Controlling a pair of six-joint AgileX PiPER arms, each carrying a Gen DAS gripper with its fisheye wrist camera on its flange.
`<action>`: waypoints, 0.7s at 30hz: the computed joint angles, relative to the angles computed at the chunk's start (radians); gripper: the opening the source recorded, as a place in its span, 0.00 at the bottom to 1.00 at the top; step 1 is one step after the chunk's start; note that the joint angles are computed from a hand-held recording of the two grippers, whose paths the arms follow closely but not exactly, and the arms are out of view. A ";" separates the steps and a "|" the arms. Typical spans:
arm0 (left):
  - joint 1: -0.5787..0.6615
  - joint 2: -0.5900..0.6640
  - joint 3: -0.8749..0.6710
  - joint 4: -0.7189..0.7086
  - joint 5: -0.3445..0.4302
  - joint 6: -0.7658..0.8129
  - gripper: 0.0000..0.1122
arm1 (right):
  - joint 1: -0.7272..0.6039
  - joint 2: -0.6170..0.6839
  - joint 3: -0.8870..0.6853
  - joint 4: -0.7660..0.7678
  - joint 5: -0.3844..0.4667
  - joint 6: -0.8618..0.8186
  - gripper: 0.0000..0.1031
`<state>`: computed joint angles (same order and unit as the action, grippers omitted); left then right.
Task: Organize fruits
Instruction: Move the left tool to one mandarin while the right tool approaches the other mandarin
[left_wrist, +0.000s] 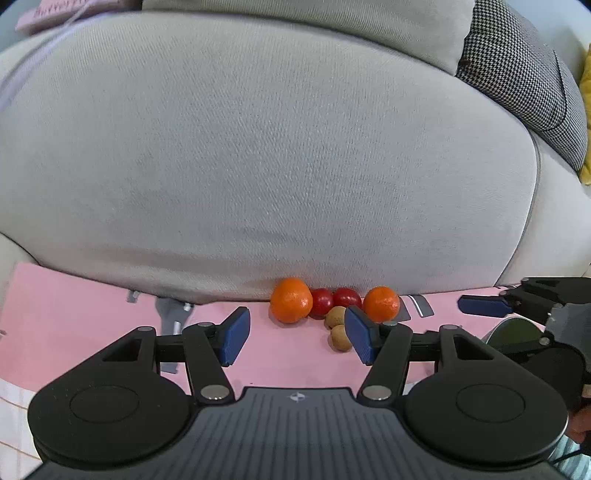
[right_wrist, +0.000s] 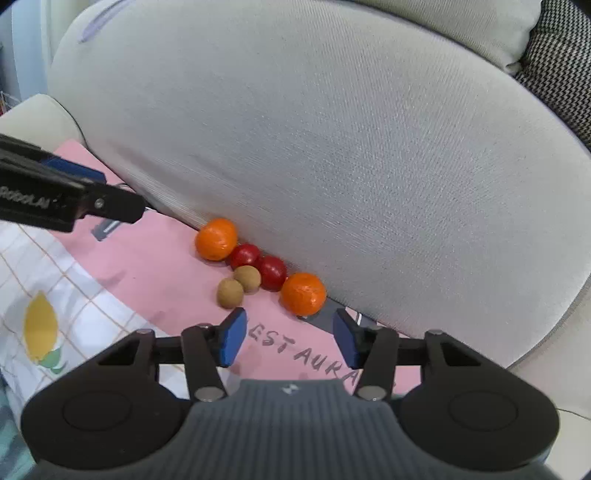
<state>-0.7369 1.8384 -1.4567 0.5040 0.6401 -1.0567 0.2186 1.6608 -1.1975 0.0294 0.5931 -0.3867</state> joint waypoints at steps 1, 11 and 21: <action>0.006 0.009 -0.003 -0.016 -0.008 0.016 0.62 | -0.001 0.017 -0.012 0.001 0.002 -0.001 0.45; 0.076 0.151 -0.119 -0.151 -0.010 0.143 0.61 | -0.004 0.196 -0.167 0.007 0.055 0.032 0.42; 0.132 0.264 -0.226 -0.332 0.023 0.327 0.56 | -0.013 0.365 -0.377 0.021 0.189 0.084 0.42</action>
<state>-0.6049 2.1025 -1.6829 0.1719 0.6635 -0.7301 0.2056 2.0261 -1.5748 0.0501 0.7819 -0.3029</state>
